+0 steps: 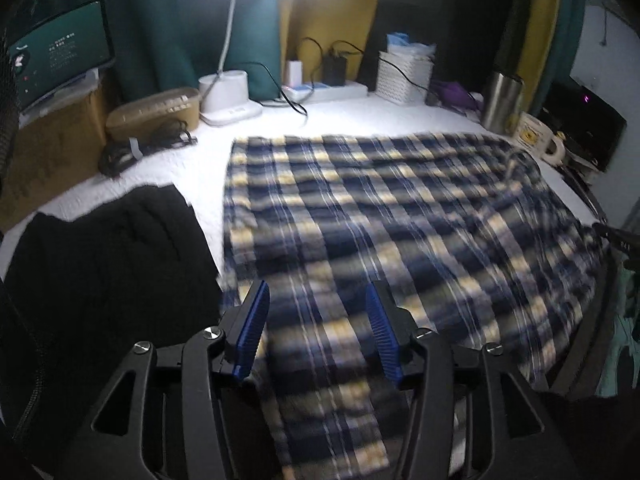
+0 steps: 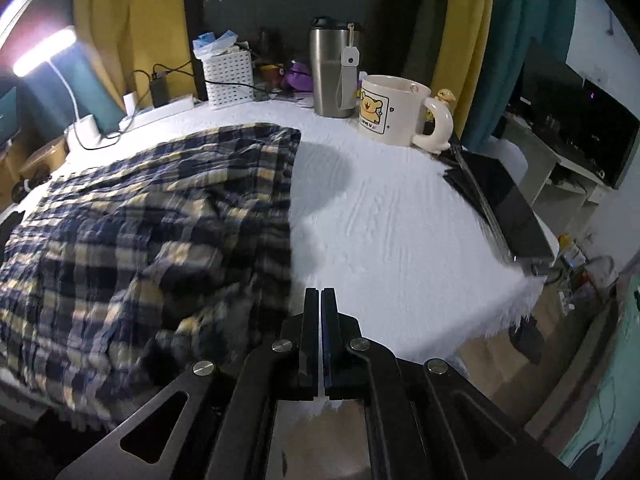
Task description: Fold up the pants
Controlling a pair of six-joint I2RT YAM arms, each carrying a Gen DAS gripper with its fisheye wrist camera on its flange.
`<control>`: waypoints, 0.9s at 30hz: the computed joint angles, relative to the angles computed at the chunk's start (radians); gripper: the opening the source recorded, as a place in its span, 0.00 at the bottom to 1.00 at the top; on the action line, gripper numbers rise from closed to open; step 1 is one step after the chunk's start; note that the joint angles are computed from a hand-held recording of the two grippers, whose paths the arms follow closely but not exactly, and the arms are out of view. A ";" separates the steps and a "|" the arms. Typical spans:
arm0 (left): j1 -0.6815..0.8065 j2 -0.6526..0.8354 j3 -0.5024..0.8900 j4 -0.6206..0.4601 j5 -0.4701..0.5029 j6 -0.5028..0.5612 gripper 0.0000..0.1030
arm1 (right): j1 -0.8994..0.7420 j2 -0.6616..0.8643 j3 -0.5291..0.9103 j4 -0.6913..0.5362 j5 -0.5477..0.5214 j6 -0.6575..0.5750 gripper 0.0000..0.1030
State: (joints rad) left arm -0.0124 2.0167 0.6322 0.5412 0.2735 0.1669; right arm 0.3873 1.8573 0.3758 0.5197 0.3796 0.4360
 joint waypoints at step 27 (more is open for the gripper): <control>-0.042 0.089 -0.136 0.198 -0.002 0.032 0.64 | 0.169 0.173 -0.061 0.226 0.102 0.034 0.41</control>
